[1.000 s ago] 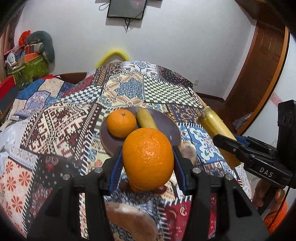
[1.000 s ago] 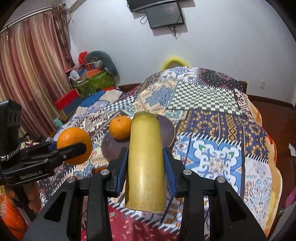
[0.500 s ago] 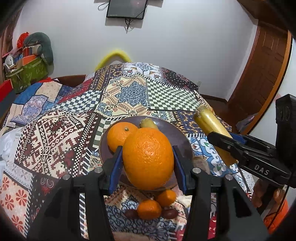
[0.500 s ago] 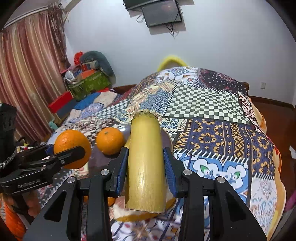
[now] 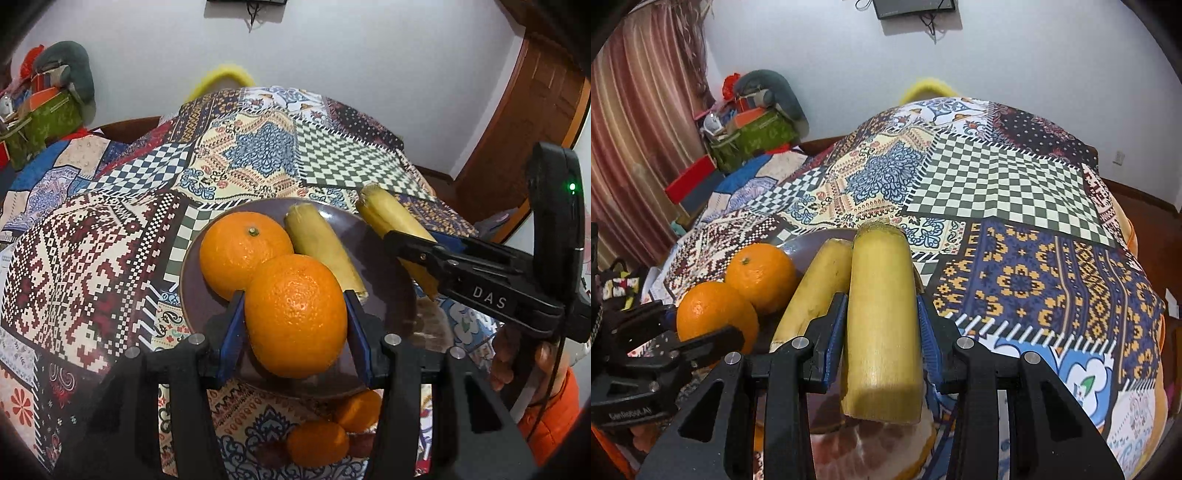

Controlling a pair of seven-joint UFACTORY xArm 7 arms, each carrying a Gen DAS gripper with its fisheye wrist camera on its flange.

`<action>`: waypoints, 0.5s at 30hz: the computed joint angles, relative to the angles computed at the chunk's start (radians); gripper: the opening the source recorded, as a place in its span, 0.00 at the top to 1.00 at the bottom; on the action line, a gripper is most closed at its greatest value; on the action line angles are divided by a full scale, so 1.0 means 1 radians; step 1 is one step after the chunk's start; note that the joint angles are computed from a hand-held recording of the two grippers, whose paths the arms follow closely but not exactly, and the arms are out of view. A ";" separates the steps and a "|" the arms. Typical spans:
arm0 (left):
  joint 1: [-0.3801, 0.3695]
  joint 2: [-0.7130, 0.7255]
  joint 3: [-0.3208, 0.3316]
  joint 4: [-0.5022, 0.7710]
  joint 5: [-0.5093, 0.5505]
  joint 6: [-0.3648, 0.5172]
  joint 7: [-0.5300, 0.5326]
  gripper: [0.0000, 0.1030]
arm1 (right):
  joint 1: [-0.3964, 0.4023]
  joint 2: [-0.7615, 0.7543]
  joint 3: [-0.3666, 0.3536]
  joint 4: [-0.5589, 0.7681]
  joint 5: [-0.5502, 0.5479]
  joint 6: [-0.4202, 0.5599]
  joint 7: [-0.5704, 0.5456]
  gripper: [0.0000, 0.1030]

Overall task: Organize fruits
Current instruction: 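Place the orange with the left tool while the right tool places the cob on the plate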

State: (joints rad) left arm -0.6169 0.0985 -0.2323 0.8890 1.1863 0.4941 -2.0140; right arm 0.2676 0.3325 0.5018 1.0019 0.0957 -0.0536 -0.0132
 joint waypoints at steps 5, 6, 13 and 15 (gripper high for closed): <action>0.009 0.019 0.010 0.011 0.001 -0.027 0.001 0.51 | 0.059 0.028 -0.056 0.051 -0.010 0.048 0.002 0.66; 0.010 0.024 0.013 0.013 -0.004 -0.029 0.004 0.51 | 0.061 0.035 -0.057 0.060 -0.007 0.055 -0.002 0.66; 0.012 -0.012 0.016 0.005 0.054 0.018 -0.059 0.52 | 0.097 0.060 -0.087 0.098 0.016 0.099 -0.015 0.66; 0.019 -0.015 0.010 0.006 0.045 0.028 -0.046 0.52 | 0.108 0.062 -0.095 0.101 0.019 0.102 -0.019 0.66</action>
State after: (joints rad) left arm -0.5980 0.0830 -0.2225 0.8953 1.2318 0.5218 -2.0596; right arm 0.3757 0.3940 0.4064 1.1026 0.1151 0.0487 -0.0325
